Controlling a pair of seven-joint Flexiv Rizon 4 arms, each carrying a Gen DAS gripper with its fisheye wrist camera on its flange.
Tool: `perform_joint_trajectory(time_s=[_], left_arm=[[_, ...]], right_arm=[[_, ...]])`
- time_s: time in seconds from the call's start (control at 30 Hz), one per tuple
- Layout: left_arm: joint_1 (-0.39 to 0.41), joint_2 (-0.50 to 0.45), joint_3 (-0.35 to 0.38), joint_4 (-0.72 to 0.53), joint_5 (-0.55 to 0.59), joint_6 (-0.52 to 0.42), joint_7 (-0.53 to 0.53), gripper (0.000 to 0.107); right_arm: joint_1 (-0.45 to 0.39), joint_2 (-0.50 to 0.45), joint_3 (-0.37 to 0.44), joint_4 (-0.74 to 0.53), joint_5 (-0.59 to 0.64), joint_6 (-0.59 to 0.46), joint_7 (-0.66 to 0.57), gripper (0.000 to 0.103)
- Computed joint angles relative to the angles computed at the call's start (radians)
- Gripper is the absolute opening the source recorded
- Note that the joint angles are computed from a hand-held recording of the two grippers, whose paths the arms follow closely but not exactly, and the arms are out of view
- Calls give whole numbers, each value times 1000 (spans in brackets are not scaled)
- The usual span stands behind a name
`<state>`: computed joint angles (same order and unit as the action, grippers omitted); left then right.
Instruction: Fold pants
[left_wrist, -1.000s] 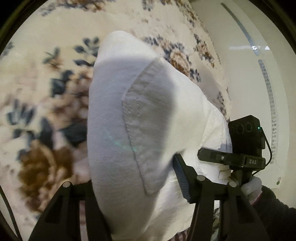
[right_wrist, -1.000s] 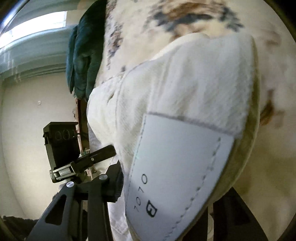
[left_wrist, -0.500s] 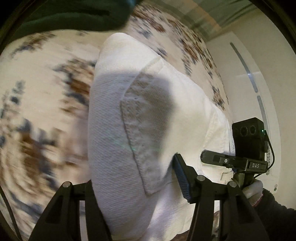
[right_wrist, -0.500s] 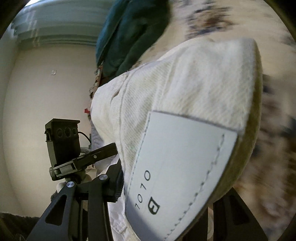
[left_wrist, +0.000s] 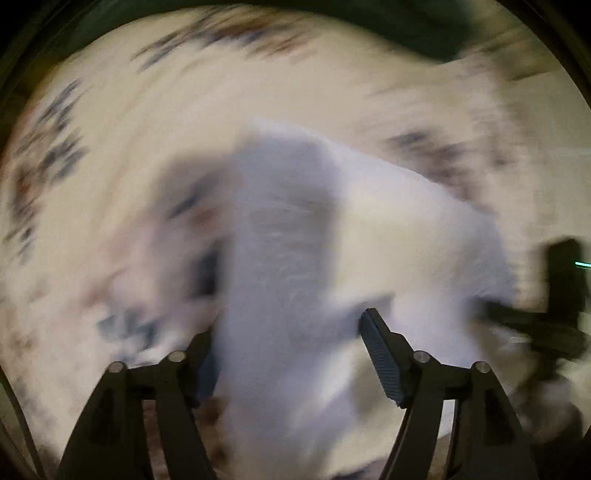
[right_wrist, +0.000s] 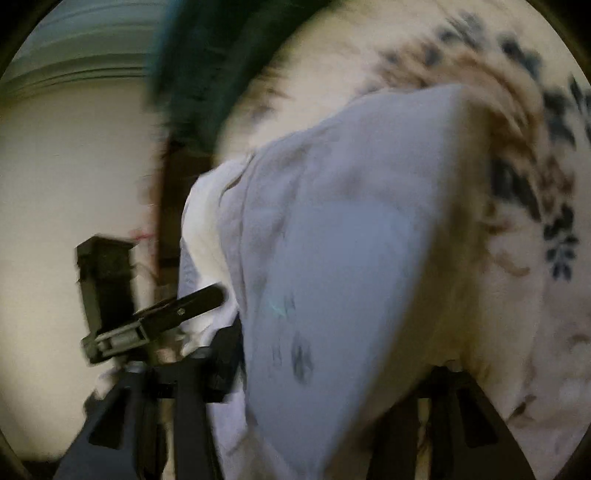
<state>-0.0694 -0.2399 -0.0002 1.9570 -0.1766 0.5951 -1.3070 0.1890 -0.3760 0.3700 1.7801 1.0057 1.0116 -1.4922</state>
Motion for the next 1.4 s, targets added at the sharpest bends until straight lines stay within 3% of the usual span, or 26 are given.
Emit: perform_joint_trajectory(time_s=[0.03, 0.1, 0.23, 0.37, 0.47, 0.6, 0.67, 0.77, 0.87, 1.07, 1.4], left_arm=[[-12, 3, 14, 8, 66, 19, -24, 73], [-11, 38, 26, 64, 83, 70, -30, 81], [-41, 131, 36, 140, 212, 155, -143, 81], [-62, 204, 19, 168, 311, 132, -247, 83], [-64, 230, 4, 163, 333, 109, -288, 83], [-41, 248, 6, 123, 325, 71, -273, 83], [-26, 279, 11, 95, 315, 44, -254, 83], [-21, 372, 11, 69, 290, -33, -240, 83], [-17, 480, 6, 26, 271, -129, -207, 83], [-5, 650, -10, -112, 224, -309, -142, 86], [34, 775, -47, -355, 195, -502, -116, 91]], right_arm=[[60, 0, -42, 18, -114, 25, 105, 95], [174, 38, -117, 86, -394, 39, 334, 96], [332, 105, -234, 146, -852, -14, 718, 96], [338, 286, -191, 296, -1115, -155, 937, 101], [346, 310, -158, 284, -1149, -241, 995, 101], [316, 322, -116, 264, -1154, -316, 1027, 101], [317, 356, -100, 250, -1184, -402, 1043, 101], [316, 427, -79, 213, -1188, -506, 1071, 101], [327, 496, -54, 141, -1229, -676, 1093, 101], [363, 604, 9, -95, -1274, -979, 1109, 101], [481, 544, 157, -568, -1480, -1396, 1138, 101]])
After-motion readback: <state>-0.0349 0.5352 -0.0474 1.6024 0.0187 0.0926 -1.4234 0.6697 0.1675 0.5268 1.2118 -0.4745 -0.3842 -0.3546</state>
